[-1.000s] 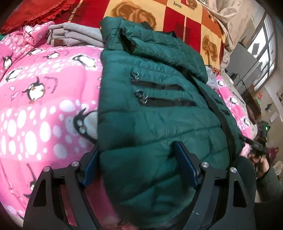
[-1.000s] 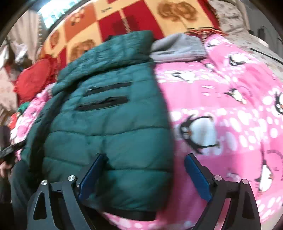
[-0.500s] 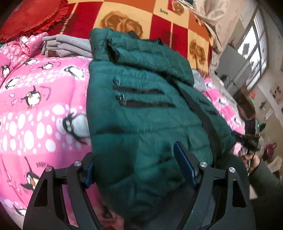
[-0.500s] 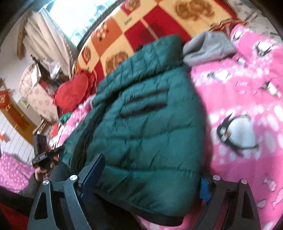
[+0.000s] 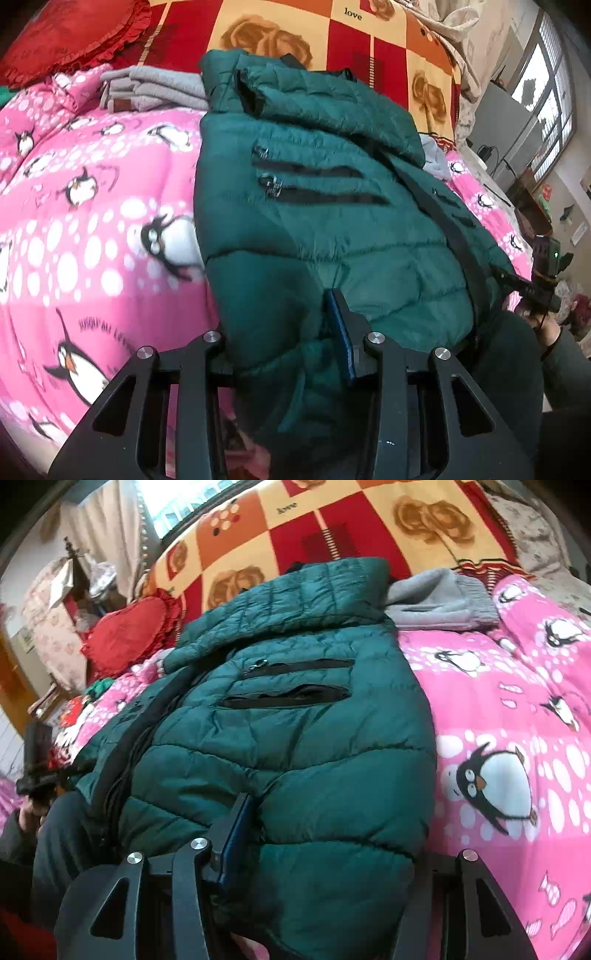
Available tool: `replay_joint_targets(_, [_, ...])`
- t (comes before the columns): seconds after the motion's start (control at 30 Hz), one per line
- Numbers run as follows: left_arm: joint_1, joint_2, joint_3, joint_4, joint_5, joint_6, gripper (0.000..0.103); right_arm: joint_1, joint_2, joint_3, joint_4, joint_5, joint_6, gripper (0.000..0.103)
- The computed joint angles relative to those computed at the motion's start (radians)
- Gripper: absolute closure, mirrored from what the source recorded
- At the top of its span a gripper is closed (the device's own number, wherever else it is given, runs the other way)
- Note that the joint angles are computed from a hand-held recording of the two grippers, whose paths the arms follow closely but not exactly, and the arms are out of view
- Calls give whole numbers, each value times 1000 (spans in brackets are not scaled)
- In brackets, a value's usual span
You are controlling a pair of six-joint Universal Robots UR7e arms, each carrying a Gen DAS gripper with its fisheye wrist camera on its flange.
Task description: Fold large clothes
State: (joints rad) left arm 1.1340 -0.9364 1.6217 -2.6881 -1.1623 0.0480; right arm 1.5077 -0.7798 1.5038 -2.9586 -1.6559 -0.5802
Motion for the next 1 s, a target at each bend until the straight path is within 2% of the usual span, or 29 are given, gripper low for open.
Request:
replay_joint_targets(0.13, [19,3,-9,12,-39,-30,56,-7,-6,-9,39,22,25,50])
replay_joint_targets(0.23, [25,6,-11,9,-63,-29,50,11,-10,17,-14,-1,-42,53])
replay_joint_targets(0.3, [28,4,-9,6,-74,-33,49,5,-23,50,-57,43,-76,54])
replay_joint_targets(0.43, [25,8,-16,4,-69,-34,49,-7,-8,39,-61,45,-15,57])
replay_joint_targets(0.47, [19,9,-18,4,-57,-36,52,-3,-10,41,-68,37,-12,66])
replay_joint_targets(0.5, [13,8,-15,-3,-41,-34,67,6,-11,44,-84,21,-14,71])
replay_joint_targets(0.53, [4,5,-7,-19,-18,-30,73,10,-16,50,-93,21,-16,74])
replay_joint_targets(0.57, [3,2,-4,-24,-18,-31,83,14,-22,57,-103,25,-22,78])
replay_joint_targets(0.73, [-15,-11,8,-58,13,-38,86,33,-50,85,-116,36,-21,81])
replay_joint_targets(0.83, [-14,-20,7,-73,2,-61,86,44,-54,96,-123,38,3,81])
replay_joint_targets(1.0, [-8,-2,-21,-34,17,-88,84,71,-10,79,-163,-75,39,81])
